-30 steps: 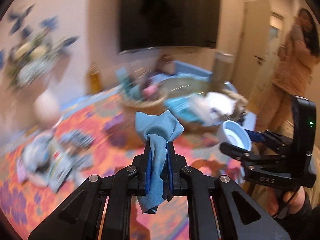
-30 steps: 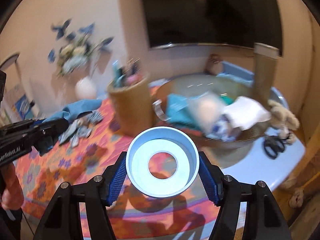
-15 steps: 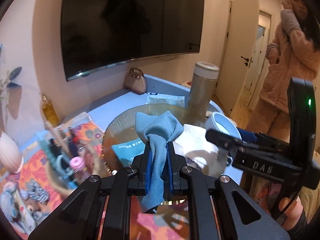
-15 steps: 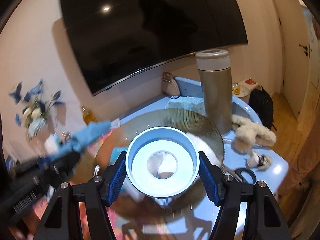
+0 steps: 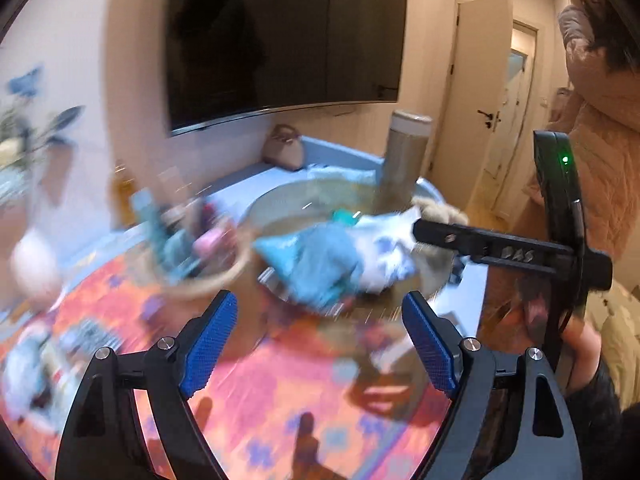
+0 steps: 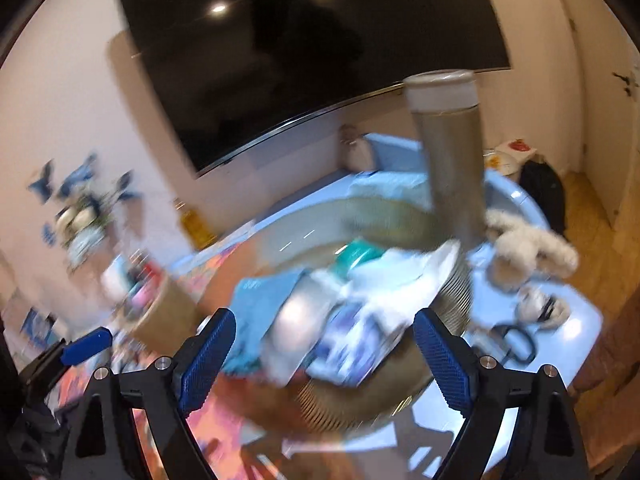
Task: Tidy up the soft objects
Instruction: 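Move both open tools back over the tablecloth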
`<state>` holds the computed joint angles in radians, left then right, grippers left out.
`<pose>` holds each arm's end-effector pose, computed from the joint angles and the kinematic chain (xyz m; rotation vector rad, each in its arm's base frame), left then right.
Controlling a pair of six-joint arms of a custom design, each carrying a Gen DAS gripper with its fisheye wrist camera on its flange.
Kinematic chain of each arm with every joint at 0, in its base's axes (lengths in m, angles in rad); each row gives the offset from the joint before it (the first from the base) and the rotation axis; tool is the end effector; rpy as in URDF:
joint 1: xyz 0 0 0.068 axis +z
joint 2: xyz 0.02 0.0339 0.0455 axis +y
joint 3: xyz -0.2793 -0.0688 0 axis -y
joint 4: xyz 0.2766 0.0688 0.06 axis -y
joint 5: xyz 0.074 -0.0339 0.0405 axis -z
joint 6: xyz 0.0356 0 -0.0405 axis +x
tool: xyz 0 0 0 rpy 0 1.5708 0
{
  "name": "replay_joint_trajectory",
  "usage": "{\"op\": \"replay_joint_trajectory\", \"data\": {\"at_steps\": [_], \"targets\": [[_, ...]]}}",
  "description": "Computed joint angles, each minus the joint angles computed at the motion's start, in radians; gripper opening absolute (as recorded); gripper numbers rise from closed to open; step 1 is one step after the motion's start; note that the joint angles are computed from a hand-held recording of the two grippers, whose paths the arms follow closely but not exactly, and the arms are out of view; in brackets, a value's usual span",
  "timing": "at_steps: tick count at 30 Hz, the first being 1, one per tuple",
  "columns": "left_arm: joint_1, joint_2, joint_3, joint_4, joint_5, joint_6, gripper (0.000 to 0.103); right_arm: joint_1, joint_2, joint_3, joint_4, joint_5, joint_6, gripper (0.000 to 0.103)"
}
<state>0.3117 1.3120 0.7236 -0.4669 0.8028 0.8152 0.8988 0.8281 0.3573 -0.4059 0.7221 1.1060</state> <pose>0.2559 0.0555 0.1940 0.8049 2.1179 -0.4909 0.1238 0.1178 0.1698 0.5201 2.1317 0.2208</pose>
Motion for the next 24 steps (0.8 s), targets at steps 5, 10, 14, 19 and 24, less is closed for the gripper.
{"op": "replay_joint_trajectory", "data": {"at_steps": [5,10,14,19,24], "targets": [[0.33,0.014,-0.013,-0.016,0.028,0.23,0.085,0.233,0.204,0.07,0.119,0.038,0.023,0.094],[0.548,0.21,0.116,0.037,0.007,0.208,0.086,0.308,0.522,0.229,0.351,-0.051,-0.107,0.099],[0.602,0.332,0.151,0.248,-0.107,0.085,0.086,0.305,0.83,0.462,0.42,-0.177,-0.202,0.099],[0.642,0.54,0.27,0.324,-0.184,0.016,0.086,0.275,1.072,0.71,0.389,-0.265,-0.263,0.099],[0.66,0.686,0.371,0.313,-0.205,-0.071,0.086,0.242,1.231,0.892,0.295,-0.255,-0.289,0.099]]}}
